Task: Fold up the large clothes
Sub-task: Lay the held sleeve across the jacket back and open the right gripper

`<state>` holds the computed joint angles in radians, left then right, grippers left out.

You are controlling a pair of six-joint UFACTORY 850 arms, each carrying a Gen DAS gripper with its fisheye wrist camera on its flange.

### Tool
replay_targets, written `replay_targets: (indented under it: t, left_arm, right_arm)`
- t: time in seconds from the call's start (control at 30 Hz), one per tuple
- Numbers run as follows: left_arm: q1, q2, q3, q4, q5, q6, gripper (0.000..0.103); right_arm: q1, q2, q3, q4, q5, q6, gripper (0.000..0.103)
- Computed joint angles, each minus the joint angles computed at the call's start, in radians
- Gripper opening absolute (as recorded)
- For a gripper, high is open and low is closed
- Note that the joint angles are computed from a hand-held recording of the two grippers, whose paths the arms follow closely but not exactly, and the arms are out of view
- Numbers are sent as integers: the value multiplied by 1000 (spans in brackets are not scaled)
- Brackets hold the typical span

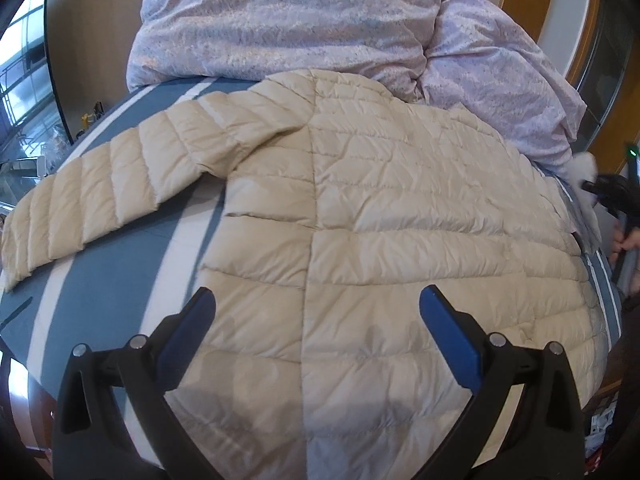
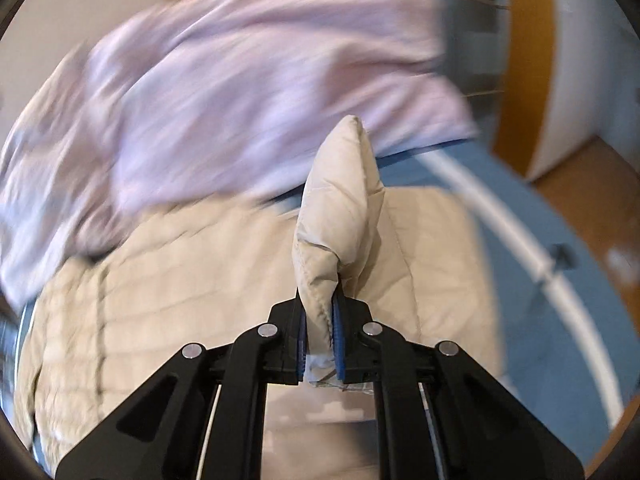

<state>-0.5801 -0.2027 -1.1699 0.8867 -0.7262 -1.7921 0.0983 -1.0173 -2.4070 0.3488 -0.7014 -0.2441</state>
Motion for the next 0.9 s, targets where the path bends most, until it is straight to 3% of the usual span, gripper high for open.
replay_targets:
  t: [0.1, 0.37, 0.6, 0.63, 0.73, 0.8, 0.9]
  left_arm:
    - [-3, 19, 16, 11, -15, -20, 101]
    - [2, 61, 57, 30, -41, -56, 101]
    - [10, 77, 64, 34, -72, -66, 101]
    - [11, 78, 63, 34, -81, -66, 101]
    - [20, 79, 57, 24, -113, -47, 101]
    - [28, 84, 61, 18, -136, -39, 101]
    - [46, 101, 81, 14, -159, -49, 101]
  right_arm:
    - [71, -36, -43, -4, -62, -28, 11]
    - [184, 68, 158, 93, -32, -141, 11]
    - [251, 55, 112, 150, -106, -219, 12]
    - [257, 53, 106, 156, -123, -232, 16]
    - [257, 46, 83, 215, -188, -309, 49]
    - [245, 124, 191, 307, -103, -427, 53]
    - [212, 191, 277, 415, 36, -487, 70]
